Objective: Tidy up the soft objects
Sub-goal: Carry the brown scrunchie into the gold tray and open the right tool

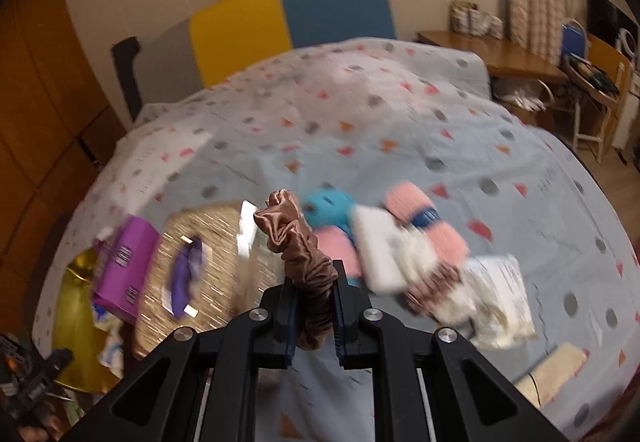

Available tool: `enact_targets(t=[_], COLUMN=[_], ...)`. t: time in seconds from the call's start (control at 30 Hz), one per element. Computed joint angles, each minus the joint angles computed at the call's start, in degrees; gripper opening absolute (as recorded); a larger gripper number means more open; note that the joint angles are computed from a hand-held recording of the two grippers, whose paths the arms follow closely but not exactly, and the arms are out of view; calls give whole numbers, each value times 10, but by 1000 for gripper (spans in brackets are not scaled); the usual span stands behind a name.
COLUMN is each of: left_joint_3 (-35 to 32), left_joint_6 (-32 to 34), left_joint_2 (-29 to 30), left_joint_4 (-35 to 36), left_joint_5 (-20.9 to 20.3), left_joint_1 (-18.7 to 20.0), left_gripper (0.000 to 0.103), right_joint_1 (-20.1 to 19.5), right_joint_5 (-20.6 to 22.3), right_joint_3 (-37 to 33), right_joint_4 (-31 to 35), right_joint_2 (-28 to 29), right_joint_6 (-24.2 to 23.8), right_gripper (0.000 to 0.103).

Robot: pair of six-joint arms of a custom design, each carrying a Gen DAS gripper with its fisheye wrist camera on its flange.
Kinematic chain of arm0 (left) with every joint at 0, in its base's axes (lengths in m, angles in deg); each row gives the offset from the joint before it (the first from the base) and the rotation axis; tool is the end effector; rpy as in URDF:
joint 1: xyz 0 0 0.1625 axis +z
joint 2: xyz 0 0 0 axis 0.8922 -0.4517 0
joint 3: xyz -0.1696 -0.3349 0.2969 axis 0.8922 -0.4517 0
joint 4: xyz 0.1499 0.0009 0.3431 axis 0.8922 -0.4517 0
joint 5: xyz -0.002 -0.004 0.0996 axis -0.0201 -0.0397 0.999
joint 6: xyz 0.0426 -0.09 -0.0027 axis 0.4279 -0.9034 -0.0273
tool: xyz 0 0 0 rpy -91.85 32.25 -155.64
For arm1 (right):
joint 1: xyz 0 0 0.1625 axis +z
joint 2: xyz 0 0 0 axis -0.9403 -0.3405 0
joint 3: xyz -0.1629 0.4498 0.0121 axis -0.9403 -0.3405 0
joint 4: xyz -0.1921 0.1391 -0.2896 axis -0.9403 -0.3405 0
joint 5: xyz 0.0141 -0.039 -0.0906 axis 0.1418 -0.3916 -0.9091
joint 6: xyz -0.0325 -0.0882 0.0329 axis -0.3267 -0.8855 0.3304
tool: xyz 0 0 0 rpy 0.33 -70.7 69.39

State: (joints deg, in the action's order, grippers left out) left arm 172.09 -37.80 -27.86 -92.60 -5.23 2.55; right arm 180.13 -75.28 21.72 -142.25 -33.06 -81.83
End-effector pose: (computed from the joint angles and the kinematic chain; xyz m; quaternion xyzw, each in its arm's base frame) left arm -0.0468 -0.6043 0.3652 0.0060 0.8814 -0.3752 0.2870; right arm 0.3319 -0.6992 0.1898 0.1075 -0.8920 0.3470 0.2691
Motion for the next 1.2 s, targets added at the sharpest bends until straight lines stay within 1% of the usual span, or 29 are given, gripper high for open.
enact_targets(t=[0.03, 0.1, 0.17, 0.2, 0.33, 0.4, 0.47, 0.53, 0.57, 0.63, 0.67, 0.77, 0.83, 0.87, 0.97, 1.07, 1.2], left_joint_3=[3, 8, 13, 15, 23, 26, 27, 28, 29, 31, 32, 37, 38, 37, 40, 44, 46], left_joint_6=[1, 0, 0, 0, -3, -7, -12, -17, -20, -22, -20, -7, -4, -4, 6, 21, 31], left_joint_2=[-3, -9, -14, -18, -30, -35, -38, -41, -43, -43, -43, -40, -38, -37, -35, -31, -29], left_joint_4=[-6, -11, -20, -23, -37, -39, -39, -38, -39, -40, -42, -61, -62, -60, -67, -78, -79], left_joint_5=[6, 16, 28, 34, 57, 66, 76, 79, 77, 80, 83, 84, 85, 83, 85, 89, 86], left_joint_1=[-1, 0, 0, 1, 5, 7, 10, 12, 14, 13, 13, 10, 9, 8, 4, -4, -11], left_gripper=[78, 78, 78, 78, 78, 79, 79, 79, 79, 79, 79, 79, 79, 79, 79, 79, 80], right_joint_1=[7, 23, 39, 45, 64, 69, 72, 72, 71, 71, 68, 63, 61, 59, 58, 60, 64], right_joint_5=[11, 47, 90, 107, 190, 205, 202, 194, 194, 178, 176, 183, 181, 181, 181, 179, 159], right_joint_3=[-19, -58, -92, -101, -138, -148, -157, -172, -178, -182, -171, -170, -158, -140, -104, -83, -50], right_joint_4=[6, 28, 50, 62, 156, 204, 243, 281, 297, 305, 300, 310, 300, 286, 250, 216, 165], right_joint_2=[10, 32, 56, 64, 102, 121, 141, 162, 170, 183, 181, 183, 178, 171, 152, 140, 122], right_joint_6=[-13, -31, -60, -71, -110, -123, -134, -129, -125, -121, -121, -108, -104, -104, -102, -111, -123], right_gripper=[13, 13, 13, 13, 13, 14, 14, 15, 18, 24, 30, 34, 36, 37, 37, 37, 38])
